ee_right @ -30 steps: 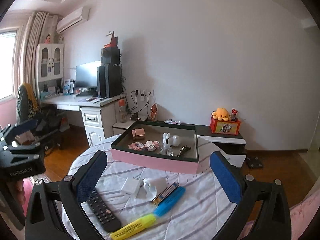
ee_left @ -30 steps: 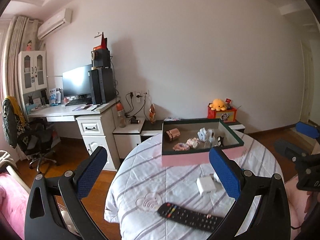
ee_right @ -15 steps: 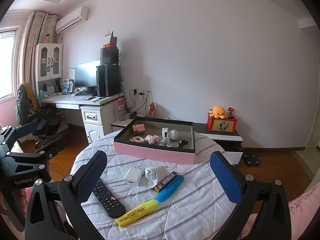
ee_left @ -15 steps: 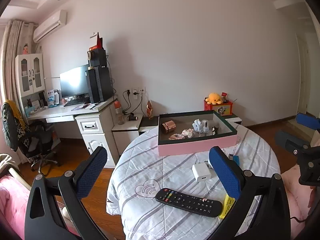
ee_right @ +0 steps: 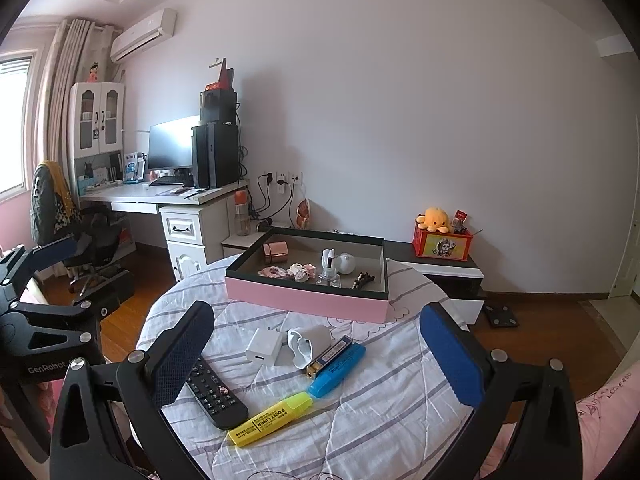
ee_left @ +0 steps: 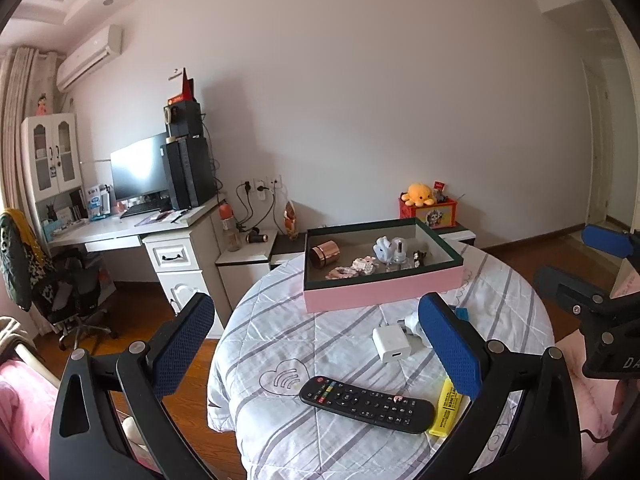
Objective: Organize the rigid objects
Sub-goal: 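Withdraw both tools from the box back over the bed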
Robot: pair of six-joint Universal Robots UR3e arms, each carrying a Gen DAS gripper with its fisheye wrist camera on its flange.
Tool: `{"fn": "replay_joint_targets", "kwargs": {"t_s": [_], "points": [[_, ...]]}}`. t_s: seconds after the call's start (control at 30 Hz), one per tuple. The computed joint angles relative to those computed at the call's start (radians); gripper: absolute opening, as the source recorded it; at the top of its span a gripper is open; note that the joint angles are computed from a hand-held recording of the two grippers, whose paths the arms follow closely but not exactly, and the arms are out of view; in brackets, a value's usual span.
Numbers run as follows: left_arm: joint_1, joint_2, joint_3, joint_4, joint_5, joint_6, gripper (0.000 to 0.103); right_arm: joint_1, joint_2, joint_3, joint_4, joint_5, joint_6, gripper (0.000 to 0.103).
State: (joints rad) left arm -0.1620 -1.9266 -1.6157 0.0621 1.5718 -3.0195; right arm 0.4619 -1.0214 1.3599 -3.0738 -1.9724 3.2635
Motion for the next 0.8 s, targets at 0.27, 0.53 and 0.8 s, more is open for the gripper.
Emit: {"fn": "replay_joint_targets", "kwargs": {"t_s": [0.27, 0.53, 0.8], "points": [[0.001, -0.028, 0.016, -0.026, 0.008, 0.005, 0.103, -0.018, 0.000, 0.015, 0.017, 0.010, 0.016, 0.103], [0.015, -0.068, 0.028, -0.076, -0.001, 0.004, 0.103, -0.046, 0.018, 0.033, 0.035, 0.038, 0.040, 0.103], [0.022, -0.151, 0.089, -0.167, -0.033, 0.011, 0.103, -0.089, 0.064, 0.020, 0.099, 0.081, 0.064, 0.103]]}}
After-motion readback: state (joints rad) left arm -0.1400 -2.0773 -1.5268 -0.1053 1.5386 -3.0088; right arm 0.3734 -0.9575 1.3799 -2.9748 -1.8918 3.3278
